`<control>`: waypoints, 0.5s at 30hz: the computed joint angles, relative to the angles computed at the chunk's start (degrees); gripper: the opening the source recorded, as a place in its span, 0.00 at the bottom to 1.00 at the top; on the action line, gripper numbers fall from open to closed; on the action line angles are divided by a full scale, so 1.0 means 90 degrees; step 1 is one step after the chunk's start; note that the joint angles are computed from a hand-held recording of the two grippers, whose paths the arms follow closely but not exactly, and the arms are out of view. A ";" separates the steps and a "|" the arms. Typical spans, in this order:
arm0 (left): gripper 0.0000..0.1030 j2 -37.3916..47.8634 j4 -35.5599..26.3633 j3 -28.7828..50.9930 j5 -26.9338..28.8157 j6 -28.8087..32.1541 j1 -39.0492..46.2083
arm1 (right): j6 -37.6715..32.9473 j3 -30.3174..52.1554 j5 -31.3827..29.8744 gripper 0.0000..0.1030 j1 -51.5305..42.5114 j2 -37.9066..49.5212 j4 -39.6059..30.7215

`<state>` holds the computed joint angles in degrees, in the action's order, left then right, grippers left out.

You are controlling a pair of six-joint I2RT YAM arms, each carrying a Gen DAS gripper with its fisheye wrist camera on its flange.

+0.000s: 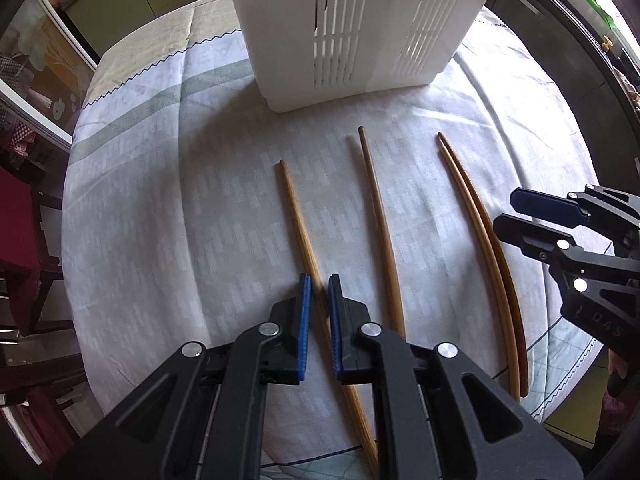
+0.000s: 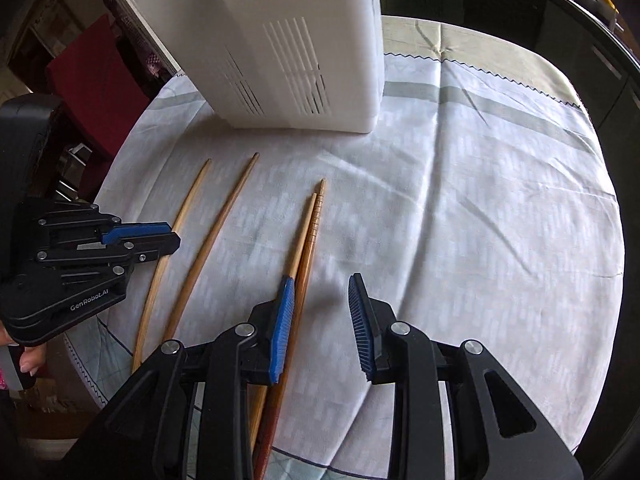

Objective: Organize utensils
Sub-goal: 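Move both tools back to the loose chopsticks and close on one each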

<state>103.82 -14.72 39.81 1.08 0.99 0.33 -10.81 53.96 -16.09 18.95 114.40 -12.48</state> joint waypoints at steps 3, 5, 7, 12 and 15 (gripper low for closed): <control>0.09 -0.0065 0.0087 -0.0095 0.0009 0.0113 0.0033 | 0.0087 0.0172 0.0306 0.28 0.0179 0.0150 -0.0009; 0.09 -0.0125 0.0100 -0.0143 -0.0020 0.0113 -0.0019 | 0.0114 0.0213 0.0436 0.28 0.0238 0.0201 0.0001; 0.09 -0.0131 0.0113 -0.0162 -0.0005 0.0126 -0.0019 | 0.0174 0.0199 0.0677 0.28 0.0332 0.0206 0.0066; 0.10 -0.0236 -0.0047 -0.0113 0.0026 0.0236 0.0054 | 0.0286 0.0247 0.0891 0.28 0.0463 0.0192 0.0029; 0.10 -0.0202 -0.0139 -0.0031 0.0000 0.0214 0.0020 | 0.0302 0.0277 0.1107 0.29 0.0618 0.0243 0.0017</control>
<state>102.01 -15.97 39.53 1.08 2.92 0.52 -8.09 56.45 -6.13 24.51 116.58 -12.33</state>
